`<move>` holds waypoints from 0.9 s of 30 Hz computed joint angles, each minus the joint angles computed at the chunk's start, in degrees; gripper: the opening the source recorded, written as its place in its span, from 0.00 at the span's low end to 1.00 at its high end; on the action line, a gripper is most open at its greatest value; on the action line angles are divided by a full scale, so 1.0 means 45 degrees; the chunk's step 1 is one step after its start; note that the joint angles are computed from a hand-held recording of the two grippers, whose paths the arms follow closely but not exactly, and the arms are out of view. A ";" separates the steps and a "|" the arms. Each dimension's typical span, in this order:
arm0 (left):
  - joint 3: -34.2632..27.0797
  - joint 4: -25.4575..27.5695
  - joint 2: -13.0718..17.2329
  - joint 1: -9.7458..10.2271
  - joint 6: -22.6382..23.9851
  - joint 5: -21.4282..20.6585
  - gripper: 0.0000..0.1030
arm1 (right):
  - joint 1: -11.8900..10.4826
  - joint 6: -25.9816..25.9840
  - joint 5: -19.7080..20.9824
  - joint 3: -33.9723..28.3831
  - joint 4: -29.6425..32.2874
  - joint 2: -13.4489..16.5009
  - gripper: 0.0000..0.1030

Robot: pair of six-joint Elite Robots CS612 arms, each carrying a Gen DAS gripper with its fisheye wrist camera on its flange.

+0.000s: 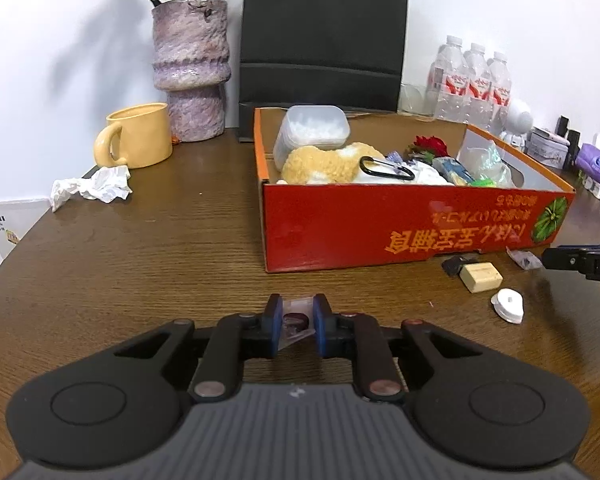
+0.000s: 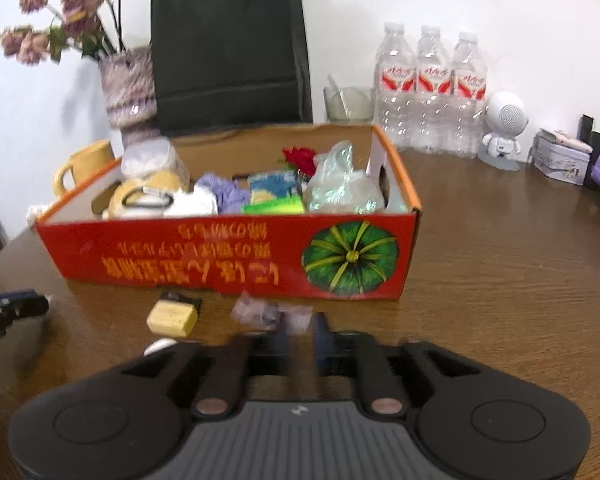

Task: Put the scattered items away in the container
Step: 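Grasp the small wrapper with left tool while right tool grasps clear wrapper, then carry both wrappers over the box and open both tools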

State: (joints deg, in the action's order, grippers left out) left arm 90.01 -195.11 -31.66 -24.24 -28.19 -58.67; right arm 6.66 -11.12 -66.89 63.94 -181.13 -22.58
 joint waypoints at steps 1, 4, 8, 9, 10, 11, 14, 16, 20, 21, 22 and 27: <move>-0.0006 -0.0007 -0.0004 0.0013 -0.0090 0.0015 0.16 | 0.0000 0.0028 0.0142 -0.0053 -0.0119 0.0038 0.64; -0.0021 -0.0019 -0.0006 0.0054 -0.0321 0.0061 0.16 | 0.0132 -0.0228 0.0099 -0.0346 -0.0262 0.0192 0.72; 0.0016 -0.0055 -0.0015 0.0099 -0.0529 0.0069 0.16 | 0.0468 -0.0529 -0.0753 -0.1174 0.1103 0.0492 0.70; 0.0030 -0.0073 -0.0018 0.0114 -0.0577 0.0060 0.16 | 0.0508 -0.0589 -0.0891 -0.1261 0.1380 0.0532 0.67; 0.0040 -0.0083 -0.0020 0.0132 -0.0619 0.0038 0.16 | 0.0526 -0.0797 -0.0992 -0.1182 0.1124 0.0534 0.61; 0.0039 -0.0084 -0.0019 0.0149 -0.0649 0.0007 0.16 | 0.0480 -0.0832 -0.0735 -0.1057 0.1098 0.0467 0.40; 0.0071 -0.0112 -0.0021 0.0210 -0.0768 -0.0180 0.16 | 0.0365 -0.0751 -0.0303 -0.0655 0.0939 0.0276 0.28; 0.0093 -0.0145 -0.0022 0.0227 -0.0818 -0.0257 0.16 | 0.0336 -0.0732 -0.0288 -0.0417 0.0662 0.0196 0.26; 0.0154 -0.0320 -0.0030 0.0225 -0.0829 -0.0282 0.16 | 0.0238 -0.0546 0.0051 -0.0044 0.0225 0.0048 0.16; 0.0154 -0.0351 -0.0025 0.0227 -0.0835 -0.0286 0.16 | 0.0224 -0.0537 0.0080 0.0036 0.0194 0.0013 0.16; 0.0163 -0.0386 -0.0026 0.0227 -0.0844 -0.0285 0.16 | 0.0203 -0.0503 0.0118 0.0106 0.0130 -0.0015 0.15; 0.0383 -0.1120 -0.0089 0.0093 -0.0888 -0.0100 0.16 | 0.0031 0.0003 0.0537 0.0684 -0.0812 -0.0237 0.07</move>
State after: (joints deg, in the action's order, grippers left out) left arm 91.73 -200.15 -32.06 -23.82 -32.18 -59.11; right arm 6.80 -11.10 -64.47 67.02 -184.79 -23.65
